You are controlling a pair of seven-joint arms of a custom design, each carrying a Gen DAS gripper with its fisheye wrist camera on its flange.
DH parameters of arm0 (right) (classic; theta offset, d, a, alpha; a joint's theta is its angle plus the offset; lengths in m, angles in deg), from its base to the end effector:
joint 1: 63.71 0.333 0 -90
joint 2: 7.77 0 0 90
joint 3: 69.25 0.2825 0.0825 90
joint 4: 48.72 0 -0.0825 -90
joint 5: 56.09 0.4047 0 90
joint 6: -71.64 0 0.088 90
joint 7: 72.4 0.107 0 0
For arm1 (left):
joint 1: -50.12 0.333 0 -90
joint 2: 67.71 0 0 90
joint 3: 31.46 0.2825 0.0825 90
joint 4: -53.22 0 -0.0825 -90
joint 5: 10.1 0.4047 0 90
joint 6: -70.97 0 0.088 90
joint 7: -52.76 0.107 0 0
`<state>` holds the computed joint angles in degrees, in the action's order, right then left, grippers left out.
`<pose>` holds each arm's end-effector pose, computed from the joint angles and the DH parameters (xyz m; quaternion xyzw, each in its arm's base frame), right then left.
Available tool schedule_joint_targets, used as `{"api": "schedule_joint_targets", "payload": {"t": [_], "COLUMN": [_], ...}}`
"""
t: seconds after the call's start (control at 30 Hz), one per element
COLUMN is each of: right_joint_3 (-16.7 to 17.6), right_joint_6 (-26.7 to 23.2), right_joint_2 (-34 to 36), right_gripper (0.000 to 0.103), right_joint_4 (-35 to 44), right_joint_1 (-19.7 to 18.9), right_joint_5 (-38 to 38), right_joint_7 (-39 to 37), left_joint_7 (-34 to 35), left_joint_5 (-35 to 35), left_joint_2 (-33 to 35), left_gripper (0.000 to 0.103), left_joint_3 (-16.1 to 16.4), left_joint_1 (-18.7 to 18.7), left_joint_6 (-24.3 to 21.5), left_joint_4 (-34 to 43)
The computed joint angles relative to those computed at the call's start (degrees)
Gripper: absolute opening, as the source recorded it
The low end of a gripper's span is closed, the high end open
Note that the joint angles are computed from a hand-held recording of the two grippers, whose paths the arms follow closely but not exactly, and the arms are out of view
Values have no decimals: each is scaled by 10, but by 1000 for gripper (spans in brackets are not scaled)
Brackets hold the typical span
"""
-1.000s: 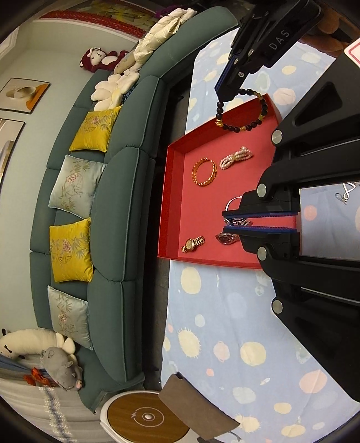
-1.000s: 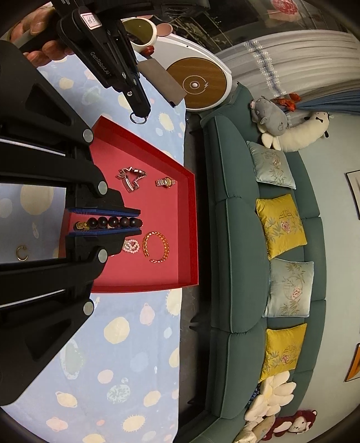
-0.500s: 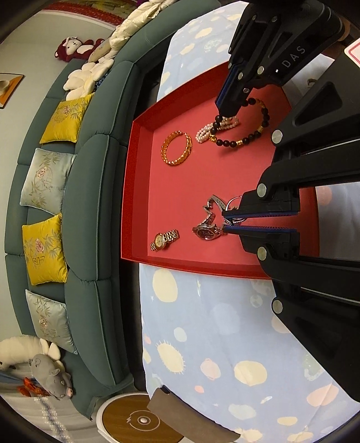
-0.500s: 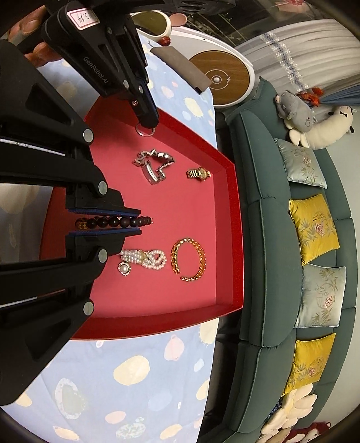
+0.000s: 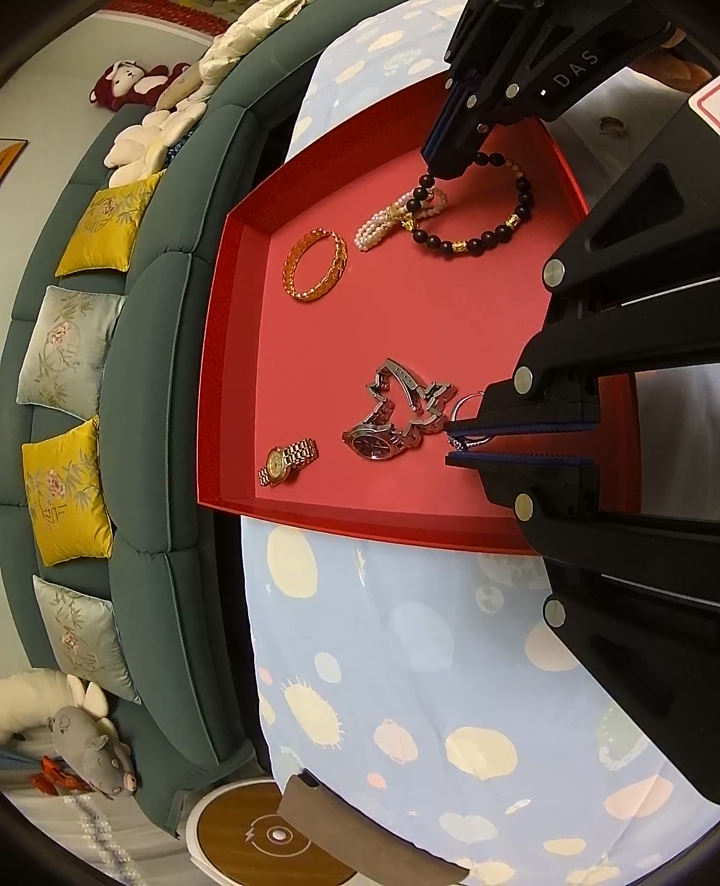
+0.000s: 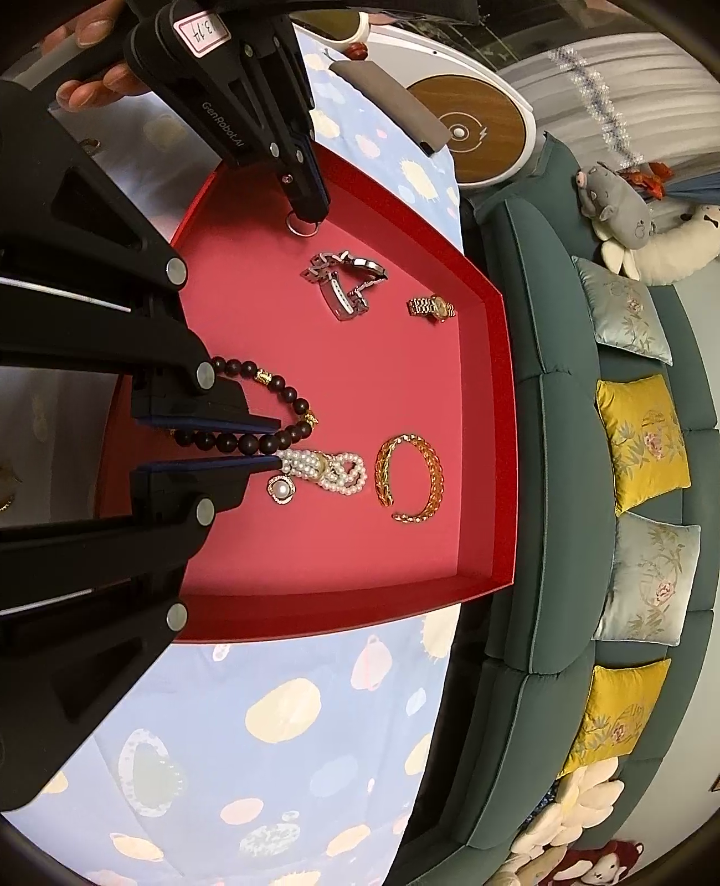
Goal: Organize jewelry
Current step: 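Carry the bead bracelet and ring into the red box and open both tools, then lift both open tools out of the red box toward the earrings on the bed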
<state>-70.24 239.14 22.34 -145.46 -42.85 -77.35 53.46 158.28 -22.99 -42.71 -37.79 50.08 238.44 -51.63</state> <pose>0.6691 0.2678 0.3319 -0.6802 0.6407 -0.1994 0.2952 0.6896 -0.0560 0.3269 -0.6149 0.7167 -0.2672 0.1922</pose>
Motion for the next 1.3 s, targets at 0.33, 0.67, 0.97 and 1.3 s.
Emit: {"api": "schedule_joint_targets", "payload": {"t": [0.33,0.67,0.97,1.3], "right_joint_3": [-28,-56,-47,21], "right_joint_6": [0,57,91,98], "right_joint_2": [-27,-127,-209,-284], "right_gripper": [9,10,24,24], "right_joint_4": [-33,-138,-213,-314], "right_joint_1": [22,23,25,-16], "right_joint_5": [-37,-108,-227,-272], "right_joint_7": [41,157,261,298], "left_joint_7": [-40,-58,46,140], "left_joint_5": [35,22,-78,-224], "left_joint_2": [-3,-50,-169,-257], "left_gripper": [5,38,58,60], "left_joint_3": [29,10,-37,-1], "left_joint_1": [-25,-4,47,39], "left_joint_6": [8,48,86,41], "left_joint_4": [-6,-48,-164,-258]}}
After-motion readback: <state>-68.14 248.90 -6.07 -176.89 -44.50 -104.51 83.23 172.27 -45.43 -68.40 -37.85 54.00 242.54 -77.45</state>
